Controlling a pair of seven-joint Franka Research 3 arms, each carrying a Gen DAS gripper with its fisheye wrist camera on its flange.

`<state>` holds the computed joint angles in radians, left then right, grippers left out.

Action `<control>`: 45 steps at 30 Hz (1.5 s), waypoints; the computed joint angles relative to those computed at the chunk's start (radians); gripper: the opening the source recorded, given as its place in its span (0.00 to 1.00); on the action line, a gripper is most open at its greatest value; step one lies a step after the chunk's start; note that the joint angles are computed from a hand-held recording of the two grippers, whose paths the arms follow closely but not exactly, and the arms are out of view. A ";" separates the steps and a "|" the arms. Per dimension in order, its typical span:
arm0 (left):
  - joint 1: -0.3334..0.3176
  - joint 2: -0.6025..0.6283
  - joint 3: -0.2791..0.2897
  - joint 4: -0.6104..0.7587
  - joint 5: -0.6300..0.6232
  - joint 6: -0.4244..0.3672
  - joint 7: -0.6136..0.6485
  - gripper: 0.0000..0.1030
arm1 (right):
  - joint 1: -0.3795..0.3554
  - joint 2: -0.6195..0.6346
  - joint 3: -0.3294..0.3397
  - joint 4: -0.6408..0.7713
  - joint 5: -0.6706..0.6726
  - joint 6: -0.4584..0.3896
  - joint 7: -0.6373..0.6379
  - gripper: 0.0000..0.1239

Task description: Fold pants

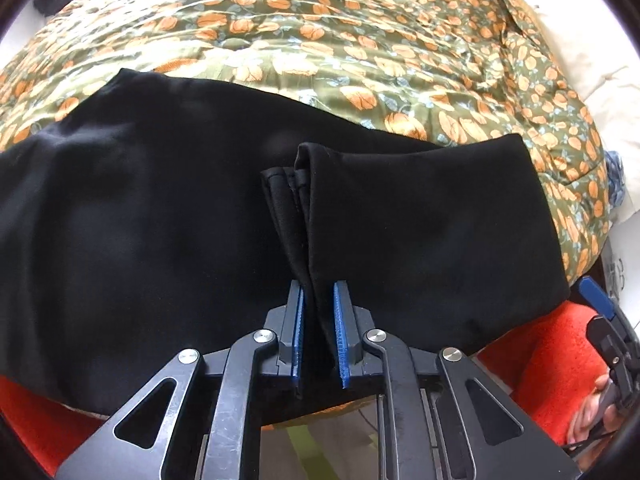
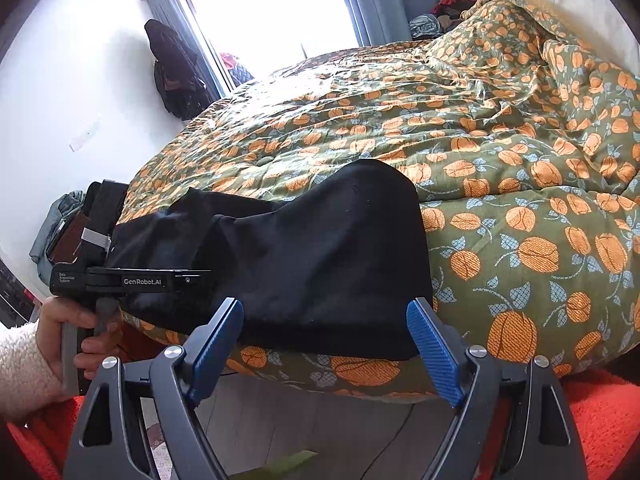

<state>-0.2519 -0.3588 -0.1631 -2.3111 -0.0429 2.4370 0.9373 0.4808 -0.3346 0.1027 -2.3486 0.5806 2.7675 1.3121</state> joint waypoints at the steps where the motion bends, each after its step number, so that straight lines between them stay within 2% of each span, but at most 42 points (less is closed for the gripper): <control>1: 0.000 -0.018 0.003 -0.016 -0.007 0.018 -0.005 0.08 | -0.003 -0.001 0.000 -0.001 -0.001 0.001 0.006 0.67; 3: 0.016 -0.061 -0.001 -0.041 0.020 0.028 -0.031 0.08 | -0.007 -0.004 -0.005 -0.002 0.005 0.006 0.015 0.67; 6: 0.012 -0.091 0.021 -0.074 0.018 0.013 -0.011 0.08 | -0.023 0.008 -0.007 0.017 -0.004 0.036 0.023 0.66; 10: 0.025 -0.081 0.004 -0.083 0.050 0.025 -0.028 0.08 | -0.020 0.105 -0.013 0.130 -0.042 0.023 -0.045 0.57; 13: 0.030 -0.073 -0.008 -0.077 0.087 0.016 -0.038 0.09 | -0.004 0.201 -0.023 0.212 0.019 -0.045 -0.142 0.50; 14: 0.030 -0.073 -0.009 -0.077 0.093 0.014 -0.041 0.09 | -0.014 0.243 -0.019 0.247 0.007 -0.117 -0.138 0.50; 15: 0.030 -0.073 -0.007 -0.077 0.096 0.010 -0.044 0.09 | -0.031 0.288 -0.008 0.283 -0.053 -0.202 -0.095 0.50; 16: 0.028 -0.072 -0.004 -0.077 0.093 0.009 -0.043 0.09 | -0.042 0.313 0.007 0.292 -0.143 -0.230 -0.031 0.50; 18: 0.030 -0.067 -0.007 -0.072 0.101 0.005 -0.053 0.10 | -0.049 0.306 0.023 0.268 -0.182 -0.191 -0.016 0.51; 22: 0.035 -0.052 -0.019 -0.058 0.130 -0.009 -0.067 0.10 | -0.062 0.300 0.023 0.327 -0.111 -0.231 -0.021 0.50; 27: 0.031 -0.047 -0.017 -0.048 0.143 -0.027 -0.063 0.10 | -0.062 0.366 0.035 0.440 -0.173 -0.217 0.005 0.50; 29: 0.032 -0.045 -0.019 -0.046 0.148 -0.031 -0.066 0.10 | -0.060 0.429 0.033 0.508 -0.229 -0.271 0.051 0.50; 31: 0.033 -0.042 -0.022 -0.044 0.156 -0.036 -0.067 0.11 | -0.052 0.506 0.021 0.584 -0.331 -0.382 0.134 0.51; 32: 0.033 -0.041 -0.023 -0.043 0.160 -0.037 -0.068 0.11 | -0.048 0.530 0.017 0.599 -0.362 -0.411 0.154 0.51; 35: 0.031 -0.042 -0.023 -0.044 0.165 -0.039 -0.066 0.11 | -0.059 0.501 0.024 0.550 -0.328 -0.351 0.124 0.51; 40: 0.029 -0.043 -0.017 -0.055 0.153 -0.024 -0.067 0.11 | -0.089 0.340 0.040 0.411 -0.106 -0.295 -0.032 0.51; 43: 0.030 -0.043 -0.018 -0.055 0.155 -0.022 -0.068 0.11 | -0.075 0.246 0.032 0.311 0.015 -0.340 -0.146 0.51; 45: 0.028 -0.041 -0.017 -0.058 0.154 -0.015 -0.065 0.14 | -0.072 0.245 0.036 0.272 -0.040 -0.376 -0.089 0.50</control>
<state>-0.2236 -0.3997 -0.1801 -2.3691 0.1114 2.4225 0.8727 0.4086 -0.0898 0.1392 -2.0761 0.5404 2.3917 1.2231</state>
